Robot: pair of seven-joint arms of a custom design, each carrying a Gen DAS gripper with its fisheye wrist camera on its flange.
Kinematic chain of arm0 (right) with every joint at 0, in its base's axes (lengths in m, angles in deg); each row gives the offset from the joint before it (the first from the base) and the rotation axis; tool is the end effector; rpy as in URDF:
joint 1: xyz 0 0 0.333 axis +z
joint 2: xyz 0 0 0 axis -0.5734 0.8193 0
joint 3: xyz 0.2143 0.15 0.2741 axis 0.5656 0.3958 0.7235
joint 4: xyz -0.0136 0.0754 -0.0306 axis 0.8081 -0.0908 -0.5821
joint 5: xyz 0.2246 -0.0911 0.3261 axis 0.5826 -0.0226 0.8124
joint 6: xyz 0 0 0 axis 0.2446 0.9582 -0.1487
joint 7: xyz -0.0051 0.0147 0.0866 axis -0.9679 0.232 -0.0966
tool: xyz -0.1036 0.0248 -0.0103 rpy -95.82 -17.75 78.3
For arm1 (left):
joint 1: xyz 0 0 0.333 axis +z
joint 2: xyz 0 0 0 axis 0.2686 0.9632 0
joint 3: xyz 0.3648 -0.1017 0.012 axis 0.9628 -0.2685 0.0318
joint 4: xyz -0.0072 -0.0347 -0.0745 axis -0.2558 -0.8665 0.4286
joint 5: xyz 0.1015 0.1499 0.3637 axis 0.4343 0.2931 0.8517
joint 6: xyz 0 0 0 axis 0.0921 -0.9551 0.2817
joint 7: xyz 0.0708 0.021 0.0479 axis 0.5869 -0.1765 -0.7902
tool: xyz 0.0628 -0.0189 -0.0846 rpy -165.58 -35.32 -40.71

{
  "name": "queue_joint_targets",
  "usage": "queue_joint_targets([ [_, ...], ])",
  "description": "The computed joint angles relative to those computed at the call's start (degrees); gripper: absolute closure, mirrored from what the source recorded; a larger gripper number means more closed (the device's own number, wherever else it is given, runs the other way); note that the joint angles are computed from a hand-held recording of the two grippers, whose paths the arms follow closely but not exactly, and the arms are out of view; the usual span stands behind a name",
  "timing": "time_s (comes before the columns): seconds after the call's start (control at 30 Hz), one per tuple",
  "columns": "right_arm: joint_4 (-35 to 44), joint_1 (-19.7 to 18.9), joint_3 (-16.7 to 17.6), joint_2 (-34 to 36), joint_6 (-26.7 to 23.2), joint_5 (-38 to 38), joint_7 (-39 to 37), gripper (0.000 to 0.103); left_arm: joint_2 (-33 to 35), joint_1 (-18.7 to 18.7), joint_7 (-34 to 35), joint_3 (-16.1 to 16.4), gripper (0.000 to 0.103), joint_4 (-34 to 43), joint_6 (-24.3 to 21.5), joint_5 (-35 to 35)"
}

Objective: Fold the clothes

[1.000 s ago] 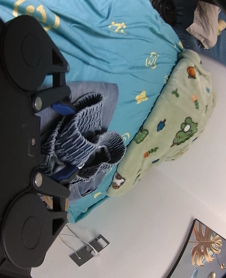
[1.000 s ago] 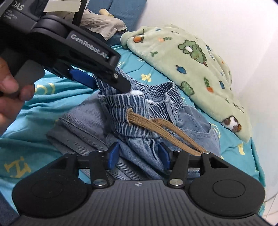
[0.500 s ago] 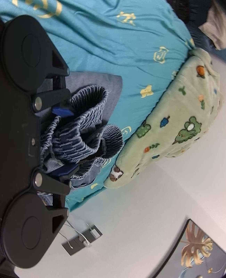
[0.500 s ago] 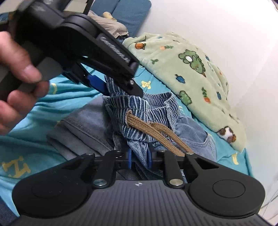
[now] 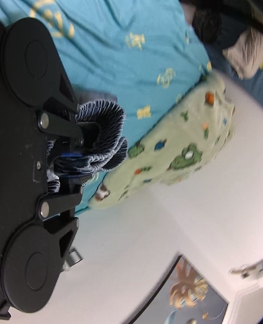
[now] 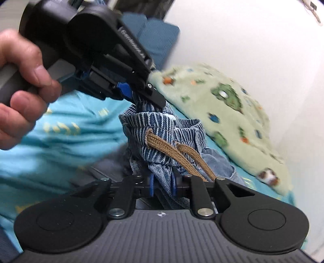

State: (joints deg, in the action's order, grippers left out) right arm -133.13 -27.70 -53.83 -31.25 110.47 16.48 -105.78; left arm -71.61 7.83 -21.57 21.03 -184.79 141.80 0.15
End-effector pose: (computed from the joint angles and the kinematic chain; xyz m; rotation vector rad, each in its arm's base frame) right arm 0.6532 0.0762 0.4816 -2.0793 0.5779 -0.8693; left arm 0.6350 -0.1788 0.5053 -2.0697 1.2723 -1.6703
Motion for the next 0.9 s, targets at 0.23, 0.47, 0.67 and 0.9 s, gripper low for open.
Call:
queue_joint_targets([
  [0.23, -0.8, 0.2, 0.5, 1.7, 0.4, -16.0, 15.5, 0.082, 2.2, 5.6, -6.6, -4.5, 0.077, 0.1, -3.6, 6.0],
  [0.47, 2.4, -4.7, -1.9, 0.2, -20.4, -30.5, 45.4, 0.049, 0.7, 12.4, -18.6, -10.5, 0.044, -2.3, -2.9, 14.8],
  [0.67, 9.2, -13.5, -2.9, 3.4, -42.4, -13.4, 59.2, 0.035, 1.1, 23.9, -33.3, -22.3, 0.028, -2.0, -8.3, 26.3],
  [0.9, 16.5, -13.5, -4.5, 9.8, -25.1, -17.3, 88.3, 0.031, 6.6, 30.6, -41.0, -29.3, 0.024, 1.0, -8.7, 33.0],
])
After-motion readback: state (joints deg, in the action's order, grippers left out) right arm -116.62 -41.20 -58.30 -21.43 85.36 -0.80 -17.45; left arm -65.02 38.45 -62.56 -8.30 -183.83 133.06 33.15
